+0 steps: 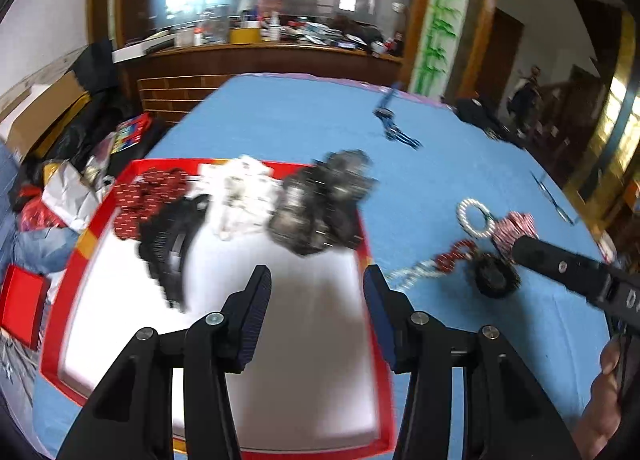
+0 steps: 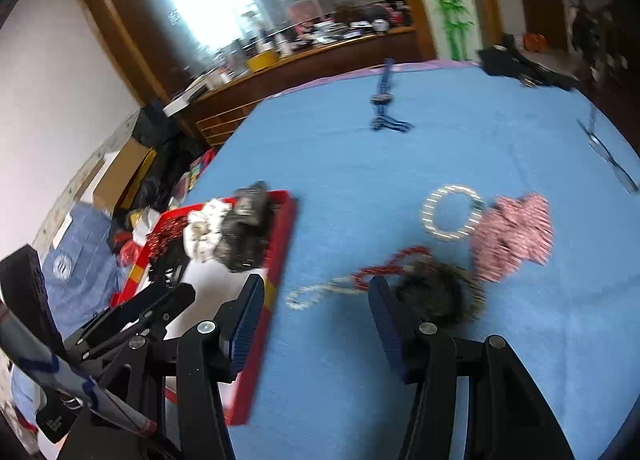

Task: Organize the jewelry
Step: 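Move the right tool toward the plaid scrunchie and pearl bracelet, then grasp the red plaid scrunchie with the right tool and lift it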

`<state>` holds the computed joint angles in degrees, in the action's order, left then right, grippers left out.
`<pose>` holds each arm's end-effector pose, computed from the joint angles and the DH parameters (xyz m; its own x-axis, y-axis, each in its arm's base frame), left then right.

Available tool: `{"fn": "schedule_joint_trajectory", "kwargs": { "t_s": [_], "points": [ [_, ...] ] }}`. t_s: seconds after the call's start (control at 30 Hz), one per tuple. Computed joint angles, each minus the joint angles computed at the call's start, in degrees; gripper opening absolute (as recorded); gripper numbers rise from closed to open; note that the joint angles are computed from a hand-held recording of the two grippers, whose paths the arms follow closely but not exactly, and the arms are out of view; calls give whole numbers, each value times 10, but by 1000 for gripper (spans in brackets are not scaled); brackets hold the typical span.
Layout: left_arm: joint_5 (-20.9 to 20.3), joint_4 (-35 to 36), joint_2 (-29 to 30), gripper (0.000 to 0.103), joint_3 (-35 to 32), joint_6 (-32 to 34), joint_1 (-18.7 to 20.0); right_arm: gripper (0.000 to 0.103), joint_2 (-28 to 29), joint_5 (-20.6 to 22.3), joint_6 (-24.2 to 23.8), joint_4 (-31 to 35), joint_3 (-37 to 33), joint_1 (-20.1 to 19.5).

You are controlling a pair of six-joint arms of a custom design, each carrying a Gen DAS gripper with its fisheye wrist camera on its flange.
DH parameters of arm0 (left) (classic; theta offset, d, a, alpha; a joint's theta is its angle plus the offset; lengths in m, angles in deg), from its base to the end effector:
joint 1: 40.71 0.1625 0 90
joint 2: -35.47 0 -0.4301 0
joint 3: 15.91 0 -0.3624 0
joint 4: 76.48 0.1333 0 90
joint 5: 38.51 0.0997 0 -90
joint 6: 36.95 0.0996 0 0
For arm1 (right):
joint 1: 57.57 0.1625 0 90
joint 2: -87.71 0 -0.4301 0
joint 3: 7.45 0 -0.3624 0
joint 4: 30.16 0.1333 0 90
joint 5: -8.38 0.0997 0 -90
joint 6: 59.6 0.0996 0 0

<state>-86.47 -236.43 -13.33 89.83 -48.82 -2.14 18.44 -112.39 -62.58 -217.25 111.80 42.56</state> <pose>-0.3403 -0.5272 0.1328 -0.7252 0.3513 -0.5922 0.6260 0.6946 -0.3545 0.1718 -0.4933 0.3020 -0.9043 0.1827 0.3858 -0.1669 0.6804 -0.7136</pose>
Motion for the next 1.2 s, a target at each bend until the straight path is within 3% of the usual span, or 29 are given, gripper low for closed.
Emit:
{"fn": "schedule_joint_trajectory", "kwargs": {
  "t_s": [0.2,0.3,0.5,0.87,0.93,0.97,1.0,1.07,1.2],
  "points": [
    [-17,12,16,46,-3,8,-15,59,-50,-29,26,-14,28,-29],
    [-27,20,22,46,-4,15,-20,63,-65,-61,57,16,17,-49],
    [-46,34,34,47,-8,22,-26,64,-85,-55,112,97,-14,-105],
    [-133,84,71,52,-68,41,-15,69,-19,-72,80,139,-90,-107],
    [-140,96,84,52,-87,39,-11,48,-10,-79,64,135,-92,-108],
    [-147,107,92,52,-100,35,-7,30,-4,-86,54,129,-91,-108],
    [-154,114,97,52,-109,32,-4,19,-4,-81,43,118,-88,-110],
    [-166,131,112,52,-131,21,2,12,-8,-67,24,87,-75,-116],
    [-181,155,137,39,-162,13,6,10,-26,-34,0,37,-51,-128]
  ]
}}
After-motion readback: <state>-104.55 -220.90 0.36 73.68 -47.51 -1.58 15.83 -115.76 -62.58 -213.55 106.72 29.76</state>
